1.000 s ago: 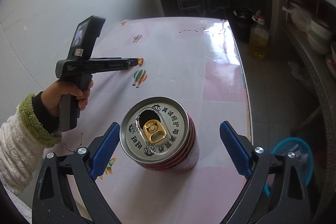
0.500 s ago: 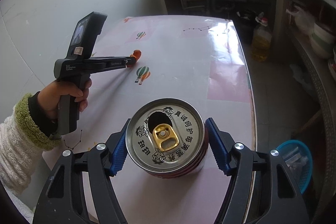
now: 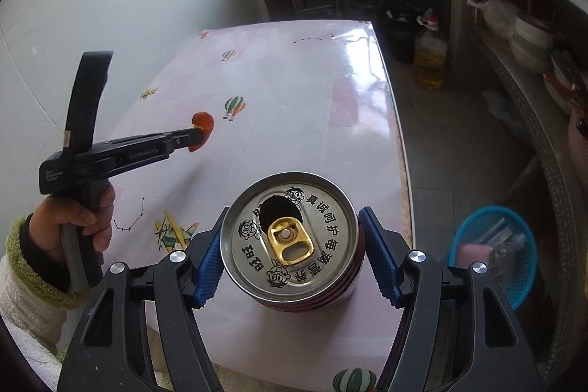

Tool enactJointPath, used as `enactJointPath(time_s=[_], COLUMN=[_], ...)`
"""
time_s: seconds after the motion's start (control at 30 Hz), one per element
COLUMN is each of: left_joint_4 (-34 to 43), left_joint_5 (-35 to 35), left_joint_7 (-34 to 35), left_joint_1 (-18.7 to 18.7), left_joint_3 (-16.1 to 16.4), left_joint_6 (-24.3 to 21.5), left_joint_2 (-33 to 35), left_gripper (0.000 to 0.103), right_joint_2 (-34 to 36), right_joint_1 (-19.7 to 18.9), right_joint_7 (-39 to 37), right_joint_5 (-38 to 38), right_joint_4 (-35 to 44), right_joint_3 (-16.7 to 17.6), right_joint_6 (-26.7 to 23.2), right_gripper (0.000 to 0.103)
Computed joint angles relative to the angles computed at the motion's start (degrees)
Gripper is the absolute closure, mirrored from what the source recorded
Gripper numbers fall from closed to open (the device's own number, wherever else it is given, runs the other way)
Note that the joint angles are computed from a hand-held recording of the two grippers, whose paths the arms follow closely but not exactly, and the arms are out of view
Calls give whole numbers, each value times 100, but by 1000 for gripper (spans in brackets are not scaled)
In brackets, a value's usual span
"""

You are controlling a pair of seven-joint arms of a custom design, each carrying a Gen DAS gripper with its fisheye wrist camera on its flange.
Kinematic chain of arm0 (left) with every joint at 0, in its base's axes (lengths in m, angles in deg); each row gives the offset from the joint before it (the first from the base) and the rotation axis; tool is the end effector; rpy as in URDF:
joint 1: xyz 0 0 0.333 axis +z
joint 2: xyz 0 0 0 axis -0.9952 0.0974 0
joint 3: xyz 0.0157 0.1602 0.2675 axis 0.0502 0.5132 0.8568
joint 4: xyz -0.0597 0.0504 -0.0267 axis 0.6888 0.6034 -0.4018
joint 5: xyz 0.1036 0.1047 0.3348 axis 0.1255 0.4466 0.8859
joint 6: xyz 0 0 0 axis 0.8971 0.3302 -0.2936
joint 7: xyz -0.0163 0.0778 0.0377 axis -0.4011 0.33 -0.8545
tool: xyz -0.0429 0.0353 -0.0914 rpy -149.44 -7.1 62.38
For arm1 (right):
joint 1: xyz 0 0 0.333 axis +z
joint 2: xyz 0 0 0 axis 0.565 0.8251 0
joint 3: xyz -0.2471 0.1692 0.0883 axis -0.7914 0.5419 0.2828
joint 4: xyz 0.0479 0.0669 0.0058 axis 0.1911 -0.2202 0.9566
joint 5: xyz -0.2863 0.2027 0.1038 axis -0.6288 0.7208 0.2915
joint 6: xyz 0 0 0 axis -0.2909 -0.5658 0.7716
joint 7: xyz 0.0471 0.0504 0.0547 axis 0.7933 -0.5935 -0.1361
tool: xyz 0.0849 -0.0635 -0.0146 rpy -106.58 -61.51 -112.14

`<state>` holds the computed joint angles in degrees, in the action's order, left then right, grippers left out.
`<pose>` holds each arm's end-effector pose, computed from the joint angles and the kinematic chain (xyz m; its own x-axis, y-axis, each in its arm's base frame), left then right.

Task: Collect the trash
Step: 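Carry the orange peel and red can with both tools to the wastebasket, then open both tools to drop the peel and can into the basket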

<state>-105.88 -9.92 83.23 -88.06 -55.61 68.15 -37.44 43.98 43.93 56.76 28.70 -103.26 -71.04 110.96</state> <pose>0.5221 -0.1053 0.6572 -0.6119 -0.7602 0.2182 -0.7154 0.4143 -0.5627 0.3636 0.1961 0.7055 -0.2245 -0.9441 -0.2414 -0.7347 0.3267 -0.5946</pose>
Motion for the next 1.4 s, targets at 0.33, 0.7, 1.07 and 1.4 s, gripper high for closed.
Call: enactJointPath(time_s=[0.33, 0.7, 1.07, 1.4], left_joint_4=[-25, 1239, 2362, 1751], left_joint_5=[-651, 144, 1109, 92], left_joint_7=[432, -332, -2091, -1085], left_joint_1=[-630, -1772, -2333, -1611], left_joint_3=[-134, -1188, -1727, -1504], left_joint_6=[-509, -1338, -1152, -1110], left_joint_2=[-594, 588, 2218, 1217], left_gripper=[93, 92, 53, 44], right_joint_2=[-1847, -3957, -4427, -3967], right_joint_1=[-862, -1695, -1965, -2159], right_joint_7=[879, 1553, 1448, 915], right_joint_5=[-334, 199, 615, 608], right_joint_4=[-673, -2039, -2801, -3405], right_joint_3=[133, -195, -488, -831], right_joint_6=[-818, -2473, -2622, -1698], right_gripper=[39, 39, 39, 39])
